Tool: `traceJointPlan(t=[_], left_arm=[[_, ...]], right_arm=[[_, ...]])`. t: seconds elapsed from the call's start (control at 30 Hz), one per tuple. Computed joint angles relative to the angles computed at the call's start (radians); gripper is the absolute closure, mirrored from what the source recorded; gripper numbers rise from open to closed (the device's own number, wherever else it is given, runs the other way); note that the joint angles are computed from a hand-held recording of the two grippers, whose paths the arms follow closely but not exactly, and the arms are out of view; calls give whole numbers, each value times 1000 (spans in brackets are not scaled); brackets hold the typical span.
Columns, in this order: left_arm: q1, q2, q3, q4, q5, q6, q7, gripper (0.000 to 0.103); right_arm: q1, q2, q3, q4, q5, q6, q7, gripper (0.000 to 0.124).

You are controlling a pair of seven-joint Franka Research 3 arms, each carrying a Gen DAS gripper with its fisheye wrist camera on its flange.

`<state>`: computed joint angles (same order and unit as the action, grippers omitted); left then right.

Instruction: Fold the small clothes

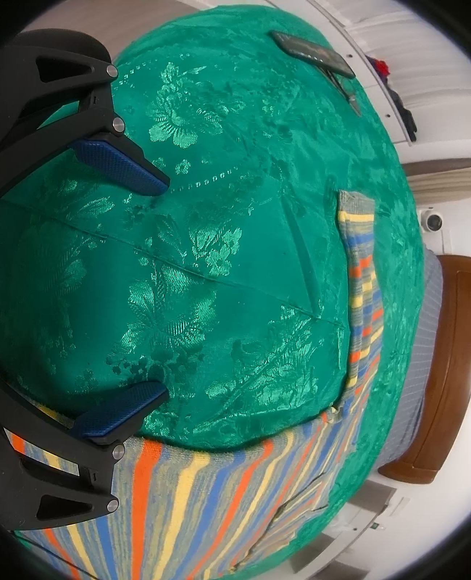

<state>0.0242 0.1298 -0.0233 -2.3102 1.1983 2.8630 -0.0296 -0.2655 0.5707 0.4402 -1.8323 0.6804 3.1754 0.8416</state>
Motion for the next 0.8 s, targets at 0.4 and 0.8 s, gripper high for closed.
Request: traceJointPlan(t=[0.4, 0.8], left_arm=[[-3, 4, 0, 5, 14, -6, -17, 0], [-4, 4, 0, 5, 14, -7, -18, 0]], right_arm=[[-62, 28, 74, -1, -28, 32, -2, 28], [-65, 26, 73, -13, -85, 39, 50, 28]])
